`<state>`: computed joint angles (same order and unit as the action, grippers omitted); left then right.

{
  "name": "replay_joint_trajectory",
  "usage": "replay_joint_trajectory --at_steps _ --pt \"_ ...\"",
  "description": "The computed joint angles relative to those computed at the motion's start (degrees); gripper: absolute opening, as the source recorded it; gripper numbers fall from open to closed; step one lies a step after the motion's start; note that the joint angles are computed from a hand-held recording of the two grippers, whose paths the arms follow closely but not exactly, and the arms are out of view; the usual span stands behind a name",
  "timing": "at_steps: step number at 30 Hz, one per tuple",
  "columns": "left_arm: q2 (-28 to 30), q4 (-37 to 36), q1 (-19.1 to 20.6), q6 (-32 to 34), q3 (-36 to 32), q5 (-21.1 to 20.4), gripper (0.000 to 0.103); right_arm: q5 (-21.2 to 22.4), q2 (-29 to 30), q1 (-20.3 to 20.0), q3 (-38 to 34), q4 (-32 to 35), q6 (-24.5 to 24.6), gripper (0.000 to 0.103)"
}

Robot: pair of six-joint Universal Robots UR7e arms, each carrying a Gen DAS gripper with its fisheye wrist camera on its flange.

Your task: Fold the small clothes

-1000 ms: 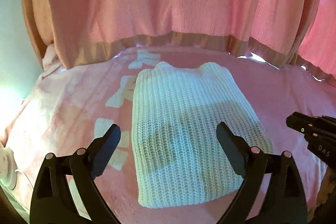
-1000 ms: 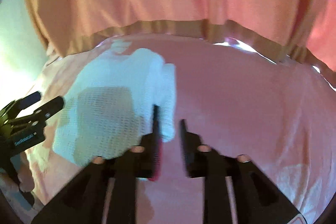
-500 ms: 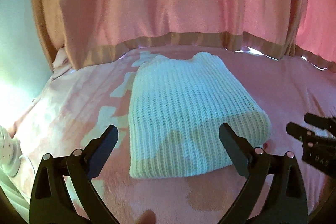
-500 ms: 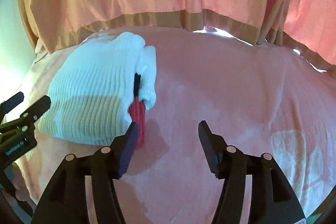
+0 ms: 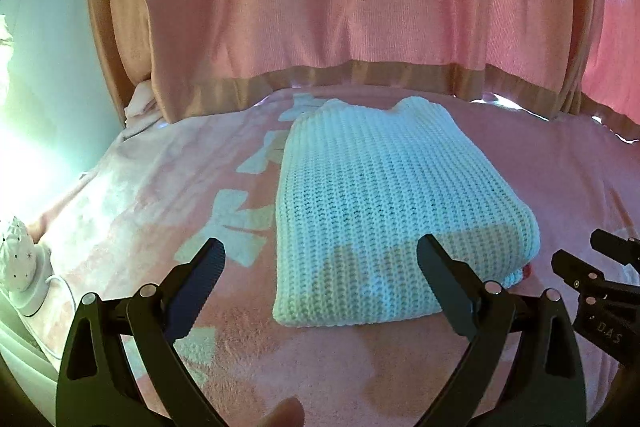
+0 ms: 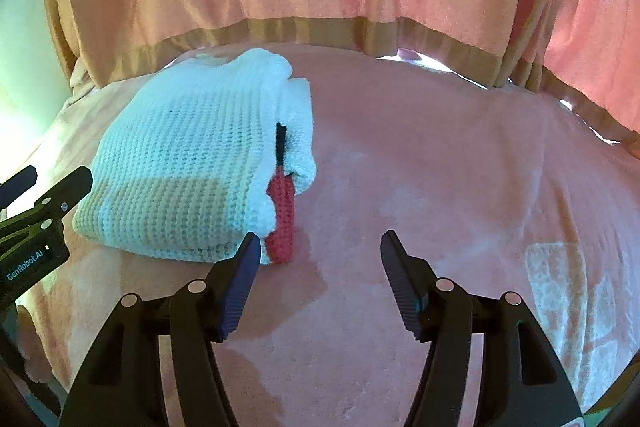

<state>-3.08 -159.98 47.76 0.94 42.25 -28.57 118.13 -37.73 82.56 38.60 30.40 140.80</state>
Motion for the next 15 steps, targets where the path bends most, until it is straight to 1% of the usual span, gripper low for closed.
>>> replay_joint_trajectory --at_steps 10,15 --pt "-0.31 0.32 -0.06 -0.57 0.49 0.19 0.094 0.59 -0.15 0.33 1.16 -1.10 -0.67 0.061" --pt "-0.81 1.36 0.01 -2.30 0.91 -0.04 0.094 0.74 -0.24 0.43 1.57 -1.24 -0.60 0.061"
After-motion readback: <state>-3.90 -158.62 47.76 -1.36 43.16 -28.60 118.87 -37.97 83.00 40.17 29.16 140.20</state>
